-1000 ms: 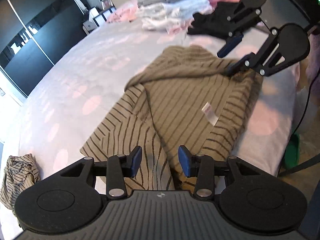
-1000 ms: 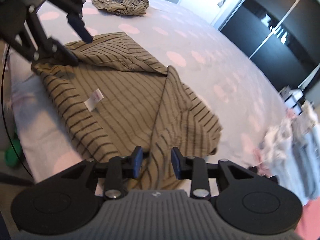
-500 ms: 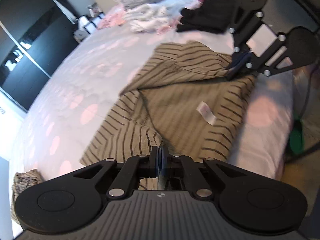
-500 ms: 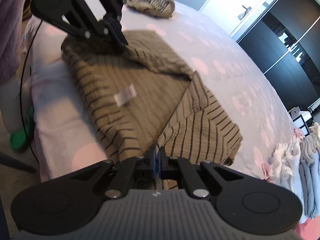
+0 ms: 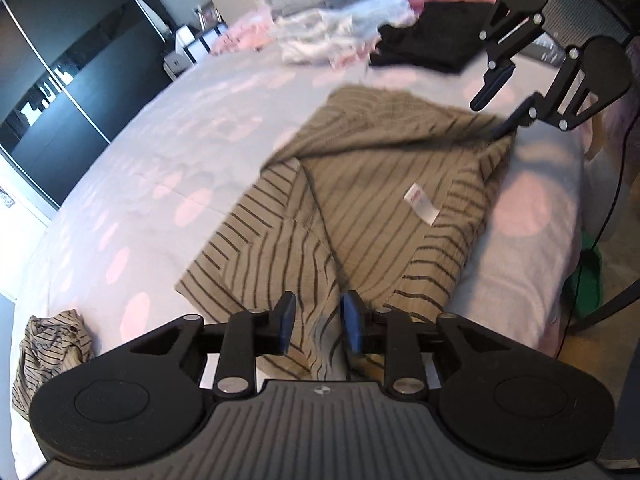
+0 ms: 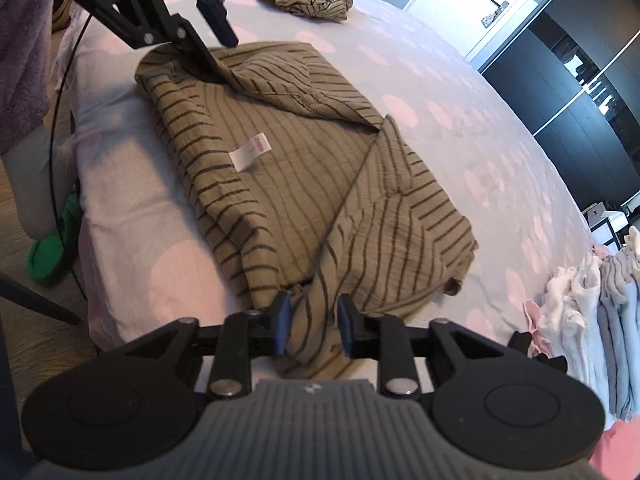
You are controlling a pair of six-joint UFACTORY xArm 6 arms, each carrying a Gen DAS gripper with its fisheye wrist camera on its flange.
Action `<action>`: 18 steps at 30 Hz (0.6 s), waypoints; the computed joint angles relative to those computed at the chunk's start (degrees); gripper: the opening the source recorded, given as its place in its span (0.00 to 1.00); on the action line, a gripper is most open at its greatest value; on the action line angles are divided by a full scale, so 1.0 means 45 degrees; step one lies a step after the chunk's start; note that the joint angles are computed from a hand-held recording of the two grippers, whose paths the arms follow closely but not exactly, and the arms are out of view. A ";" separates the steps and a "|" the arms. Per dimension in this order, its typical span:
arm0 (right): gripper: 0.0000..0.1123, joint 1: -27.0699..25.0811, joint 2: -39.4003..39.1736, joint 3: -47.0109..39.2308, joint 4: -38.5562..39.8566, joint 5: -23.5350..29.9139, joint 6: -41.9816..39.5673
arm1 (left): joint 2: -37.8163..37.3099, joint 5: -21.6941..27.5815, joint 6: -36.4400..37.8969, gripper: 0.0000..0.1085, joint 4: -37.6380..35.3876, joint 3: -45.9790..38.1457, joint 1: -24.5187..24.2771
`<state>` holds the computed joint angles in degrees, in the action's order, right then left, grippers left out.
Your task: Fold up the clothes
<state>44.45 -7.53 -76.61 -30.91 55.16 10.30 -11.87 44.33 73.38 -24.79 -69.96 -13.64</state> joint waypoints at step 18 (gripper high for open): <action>0.55 0.0680 -0.0158 0.0402 -0.1008 0.0285 -0.1466 | -0.1805 -0.0765 0.3030 0.43 0.1394 0.2488 -0.0439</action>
<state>47.51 -8.24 -74.80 -35.45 56.44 3.70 -19.99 40.89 87.01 -18.51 -58.76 -15.61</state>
